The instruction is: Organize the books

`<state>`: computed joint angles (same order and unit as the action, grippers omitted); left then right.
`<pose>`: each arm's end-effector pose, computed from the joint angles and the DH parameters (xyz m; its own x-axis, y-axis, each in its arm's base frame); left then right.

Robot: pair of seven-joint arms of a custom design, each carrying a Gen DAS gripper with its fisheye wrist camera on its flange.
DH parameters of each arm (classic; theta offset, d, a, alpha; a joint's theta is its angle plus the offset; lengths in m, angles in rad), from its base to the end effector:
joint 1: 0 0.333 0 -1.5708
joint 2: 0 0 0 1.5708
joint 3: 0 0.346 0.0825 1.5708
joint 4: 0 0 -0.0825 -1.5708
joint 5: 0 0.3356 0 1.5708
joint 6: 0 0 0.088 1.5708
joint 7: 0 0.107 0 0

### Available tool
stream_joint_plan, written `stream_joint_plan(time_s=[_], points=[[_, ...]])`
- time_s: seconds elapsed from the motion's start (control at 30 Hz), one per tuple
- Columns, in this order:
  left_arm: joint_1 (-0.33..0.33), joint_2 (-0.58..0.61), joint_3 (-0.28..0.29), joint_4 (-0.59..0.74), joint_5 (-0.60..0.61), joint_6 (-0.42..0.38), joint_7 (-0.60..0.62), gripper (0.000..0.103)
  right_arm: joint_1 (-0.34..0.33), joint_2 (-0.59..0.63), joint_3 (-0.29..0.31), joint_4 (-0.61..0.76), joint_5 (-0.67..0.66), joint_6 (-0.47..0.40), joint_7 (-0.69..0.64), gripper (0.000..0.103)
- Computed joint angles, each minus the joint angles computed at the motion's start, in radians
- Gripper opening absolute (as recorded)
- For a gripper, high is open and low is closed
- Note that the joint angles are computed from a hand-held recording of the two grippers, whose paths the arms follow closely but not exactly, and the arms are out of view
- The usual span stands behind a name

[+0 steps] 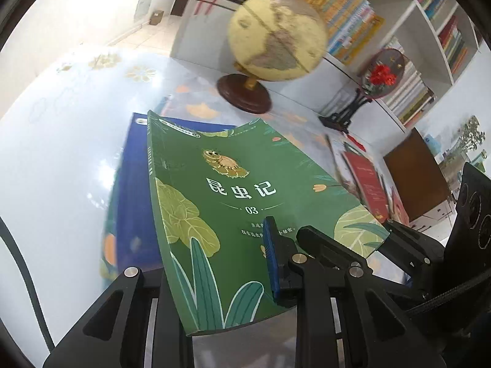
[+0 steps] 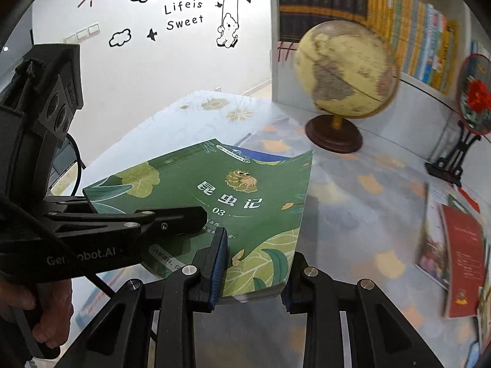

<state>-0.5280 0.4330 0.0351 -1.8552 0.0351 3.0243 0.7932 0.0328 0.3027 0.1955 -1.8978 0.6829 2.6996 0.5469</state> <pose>0.5821 -0.3198 0.4338 0.0887 -0.8931 0.4411 -0.7967 -0.3293 -0.5067 0.6162 0.1086 0.4517 0.6376 -0.7691 -0.0455 -0.6197 -0.4769 -0.6234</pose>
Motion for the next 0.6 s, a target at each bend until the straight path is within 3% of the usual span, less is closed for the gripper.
stream_joint_plan(time_s=[0.1,0.37,0.47,0.6], points=[[0.082,0.017,-0.065,-0.009,-0.043,0.018,0.067,0.022,0.049,0.049,-0.016,0.035,-0.076,0.026,0.11,0.029],[0.209,0.037,-0.187,-0.038,-0.2,0.017,0.205,0.031,0.062,0.111,-0.006,0.085,-0.226,-0.003,0.32,0.029],[0.208,0.03,-0.187,-0.063,-0.24,0.017,0.22,0.033,0.057,0.118,-0.002,0.087,-0.262,-0.019,0.369,0.029],[0.16,0.006,-0.127,-0.1,-0.24,0.01,0.183,0.032,0.058,0.136,-0.009,0.116,-0.318,-0.065,0.436,0.03]])
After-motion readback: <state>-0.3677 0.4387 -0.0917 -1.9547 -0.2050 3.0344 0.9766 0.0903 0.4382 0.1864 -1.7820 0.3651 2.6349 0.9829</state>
